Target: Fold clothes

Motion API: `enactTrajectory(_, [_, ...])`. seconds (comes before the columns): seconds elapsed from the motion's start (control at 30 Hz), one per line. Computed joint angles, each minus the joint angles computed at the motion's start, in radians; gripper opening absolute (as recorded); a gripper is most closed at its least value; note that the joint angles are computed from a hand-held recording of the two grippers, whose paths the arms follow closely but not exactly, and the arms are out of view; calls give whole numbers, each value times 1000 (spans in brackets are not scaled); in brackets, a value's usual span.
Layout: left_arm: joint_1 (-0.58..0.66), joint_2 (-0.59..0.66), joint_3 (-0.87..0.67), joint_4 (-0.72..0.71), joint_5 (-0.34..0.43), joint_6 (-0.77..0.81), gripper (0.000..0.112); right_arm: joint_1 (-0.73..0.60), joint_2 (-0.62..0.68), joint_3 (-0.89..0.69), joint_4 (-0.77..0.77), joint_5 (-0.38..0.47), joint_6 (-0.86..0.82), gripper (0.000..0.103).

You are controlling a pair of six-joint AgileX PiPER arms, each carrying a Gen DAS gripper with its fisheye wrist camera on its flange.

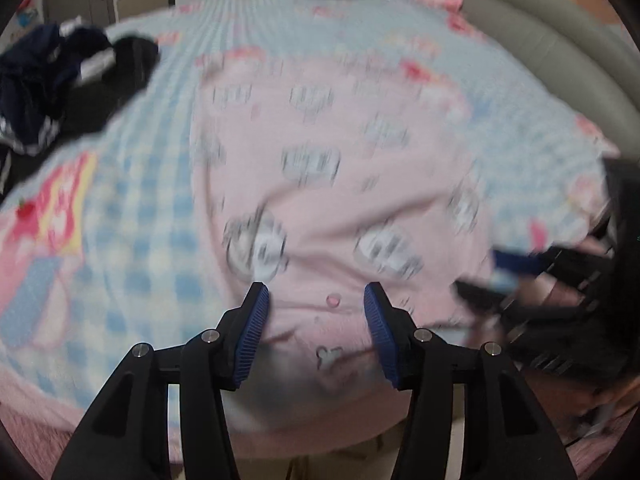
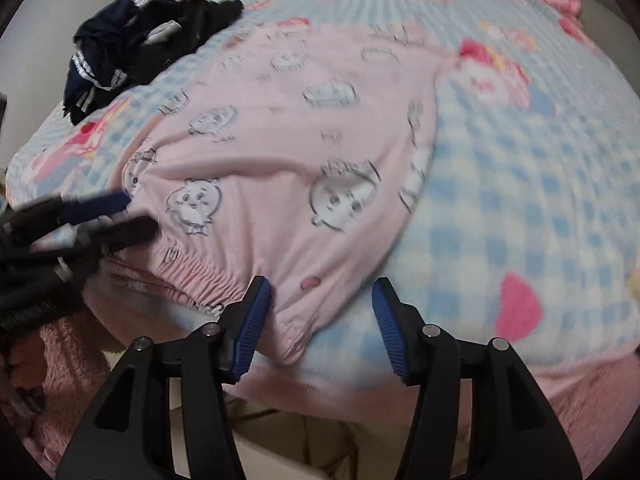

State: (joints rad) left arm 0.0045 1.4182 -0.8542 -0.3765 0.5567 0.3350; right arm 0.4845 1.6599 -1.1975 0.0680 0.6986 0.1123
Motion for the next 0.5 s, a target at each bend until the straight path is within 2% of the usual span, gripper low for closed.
enactTrajectory(0.17, [93,-47,43,-137,64,145,58,-50,-62,50,107,14,-89,56])
enactTrajectory(0.33, [86,-65,-3,-211,30,177,58,-72,-84,12,140,-8,-97,56])
enactTrajectory(0.37, [76,-54,-26,-210,24,178,58,-69,-82,-2,125,-16,-88,56])
enactTrajectory(0.5, [-18,26,-106,-18,-29,34,58,-34,-19,-52,-5,-6,-2,57])
